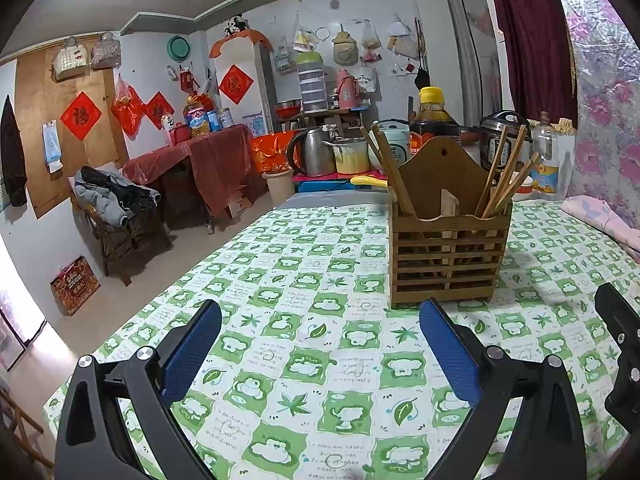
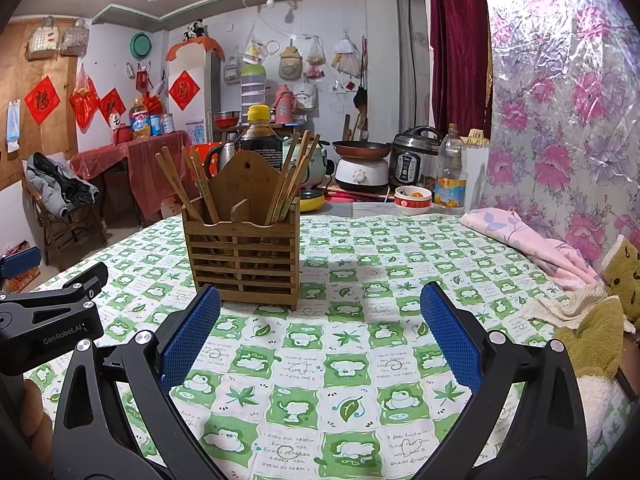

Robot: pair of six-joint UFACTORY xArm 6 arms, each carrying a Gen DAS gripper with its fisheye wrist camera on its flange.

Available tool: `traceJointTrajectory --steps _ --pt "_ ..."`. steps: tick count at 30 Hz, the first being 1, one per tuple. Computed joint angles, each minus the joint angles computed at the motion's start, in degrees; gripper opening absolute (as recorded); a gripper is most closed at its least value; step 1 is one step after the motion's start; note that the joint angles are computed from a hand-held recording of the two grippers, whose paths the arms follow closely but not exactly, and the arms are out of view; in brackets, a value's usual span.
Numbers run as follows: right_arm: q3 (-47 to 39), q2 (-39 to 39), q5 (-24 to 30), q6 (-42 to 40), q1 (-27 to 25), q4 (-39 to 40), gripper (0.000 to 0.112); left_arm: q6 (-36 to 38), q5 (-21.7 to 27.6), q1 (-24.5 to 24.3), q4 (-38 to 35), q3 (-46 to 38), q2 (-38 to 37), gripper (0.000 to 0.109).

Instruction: Organize utensils

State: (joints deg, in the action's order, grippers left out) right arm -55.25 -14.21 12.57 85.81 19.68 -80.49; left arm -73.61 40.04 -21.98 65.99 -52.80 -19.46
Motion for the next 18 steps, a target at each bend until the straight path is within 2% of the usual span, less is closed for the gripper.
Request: traceJointTrajectory --steps 18 --pt "0.01 -0.06 -0.18 0.14 -0.23 -0.20 0.097 0.18 -0.03 0.01 -0.14 0.02 -0.10 0.097"
